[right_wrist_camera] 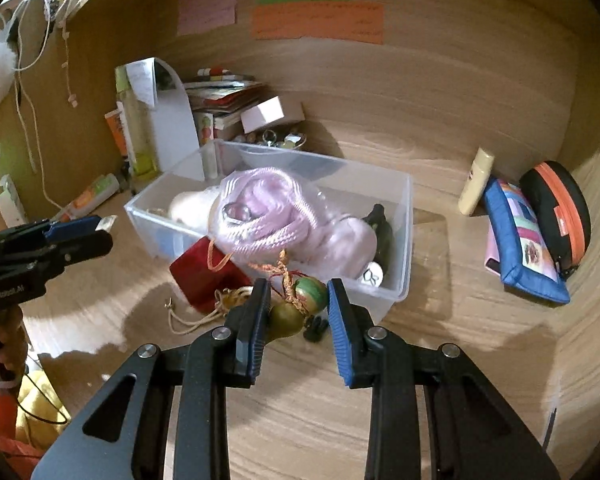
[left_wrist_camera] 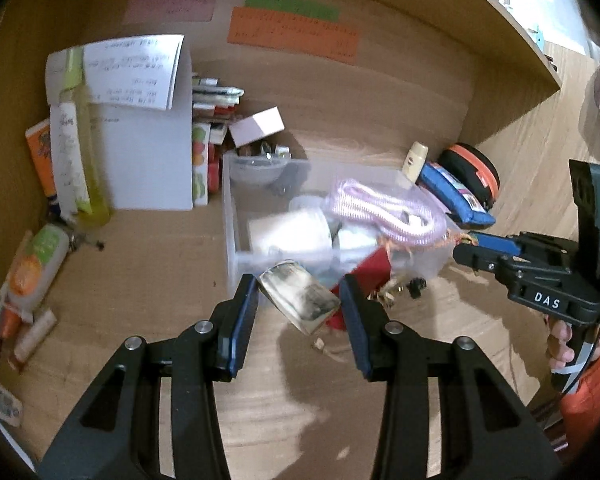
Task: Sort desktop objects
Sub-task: 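Carry the metal tin and charms over the clear box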
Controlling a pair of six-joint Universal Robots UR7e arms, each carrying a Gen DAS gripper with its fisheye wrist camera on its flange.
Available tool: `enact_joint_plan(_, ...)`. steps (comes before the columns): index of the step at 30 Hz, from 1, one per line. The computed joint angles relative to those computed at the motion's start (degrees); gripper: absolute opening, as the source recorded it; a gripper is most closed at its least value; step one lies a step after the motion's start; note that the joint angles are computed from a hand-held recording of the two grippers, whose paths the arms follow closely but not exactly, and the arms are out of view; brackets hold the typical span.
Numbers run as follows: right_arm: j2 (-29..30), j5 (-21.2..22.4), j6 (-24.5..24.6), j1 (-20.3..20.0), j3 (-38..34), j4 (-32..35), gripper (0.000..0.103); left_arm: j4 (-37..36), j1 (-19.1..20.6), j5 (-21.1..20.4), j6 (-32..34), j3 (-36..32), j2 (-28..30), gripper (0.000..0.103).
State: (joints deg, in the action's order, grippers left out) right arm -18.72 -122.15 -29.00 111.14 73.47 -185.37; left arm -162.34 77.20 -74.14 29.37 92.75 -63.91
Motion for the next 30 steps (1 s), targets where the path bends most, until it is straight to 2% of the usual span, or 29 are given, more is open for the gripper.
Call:
enact_joint_plan(13,1.9,0.9,-0.8,-1.3,-5.6,3.1,0.026,2.1,-0.6,1.4,0.2,-8.5,6.2,0.042)
enact_joint_plan(19,2.9,1.1,-1.5,-1.9,-8.1,4.3,0.026,2.9,-0.6,3.3,0.5,-11.9,9.0,0.042)
enact_joint_plan(27,3.8,1.1,-2.2,-2.3,-9.9,4.9,0.024,5.7,-0.2,4.8,-0.1,-14.6,10.9,0.042)
enact_joint_plan(30,3.8,0.7,-2.8,-2.2,-9.7,4.3,0.025,4.6,-0.6,5.9,0.8,-14.0,10.9,0.042)
